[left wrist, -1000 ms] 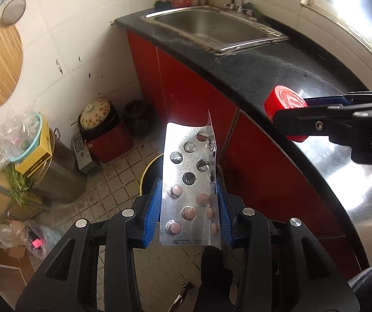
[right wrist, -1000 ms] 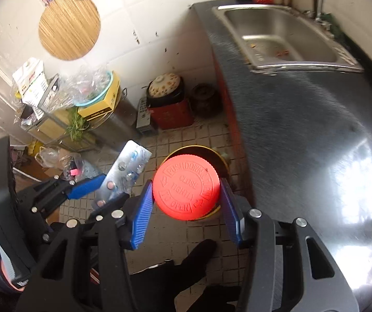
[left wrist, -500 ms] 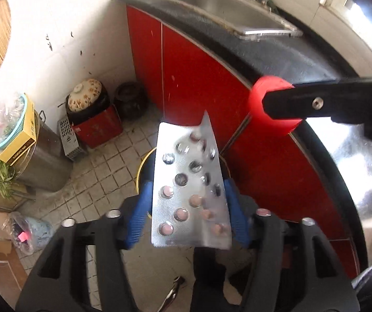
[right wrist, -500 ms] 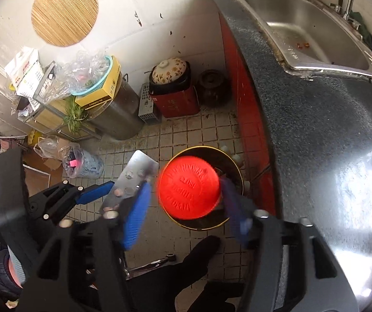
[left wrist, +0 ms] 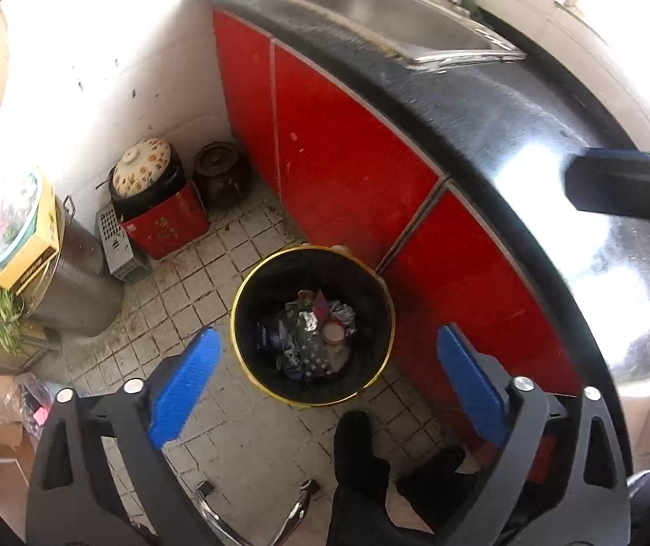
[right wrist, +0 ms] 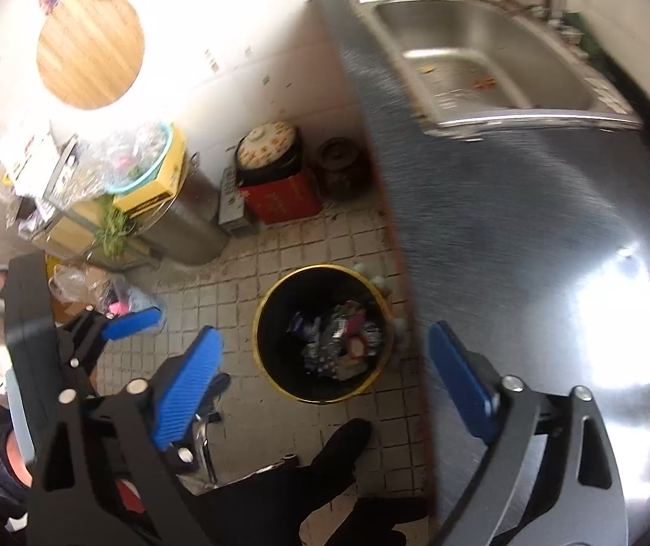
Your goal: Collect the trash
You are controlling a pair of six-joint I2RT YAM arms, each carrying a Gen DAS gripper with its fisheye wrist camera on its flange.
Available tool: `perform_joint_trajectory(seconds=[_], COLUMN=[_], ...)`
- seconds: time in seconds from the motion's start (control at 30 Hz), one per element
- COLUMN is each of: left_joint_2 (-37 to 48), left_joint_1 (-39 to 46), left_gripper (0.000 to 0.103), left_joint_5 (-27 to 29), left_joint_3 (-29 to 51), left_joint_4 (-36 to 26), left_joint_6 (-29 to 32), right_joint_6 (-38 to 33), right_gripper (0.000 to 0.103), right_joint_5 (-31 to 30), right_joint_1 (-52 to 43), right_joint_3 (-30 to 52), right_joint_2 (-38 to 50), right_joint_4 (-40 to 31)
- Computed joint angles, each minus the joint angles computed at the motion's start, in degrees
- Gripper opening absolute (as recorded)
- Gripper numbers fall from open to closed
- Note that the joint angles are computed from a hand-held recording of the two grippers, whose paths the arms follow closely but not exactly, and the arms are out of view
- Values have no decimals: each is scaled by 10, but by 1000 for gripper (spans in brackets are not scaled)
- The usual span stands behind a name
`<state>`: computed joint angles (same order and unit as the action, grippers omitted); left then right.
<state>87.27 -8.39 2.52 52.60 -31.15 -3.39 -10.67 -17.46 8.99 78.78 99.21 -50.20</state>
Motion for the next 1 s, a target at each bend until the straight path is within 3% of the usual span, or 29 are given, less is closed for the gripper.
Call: perform_joint_trajectory(seconds=[0.2,0.4,0.67,0.9,1.0], left_joint_2=[34,120,275,412,436], left_joint_1=[-113,-280,-457,-547,-567], left_gripper=[96,96,96,96,96], left_joint_5=[0,3,22,-12,-33], left_joint_3=[104,264,515,739,778], left_joint_4=[-40,-69,-133,-248,-271], left_joint_6=[-32,-5,-31,-23,-9], right_joint_6=[-56,-154,-238,-263,-277], right_gripper=[96,96,96,96,96], right_joint_5=[13,13,-45,-78,-91], right_joint_1=[-168,-482,-871,-1028,-1065], right_joint_3=[-52,-70,21,97,114], right_joint_2=[-134,-237,-169,-82,-61], right_joint_4=[-27,-51,-66,-84,-94])
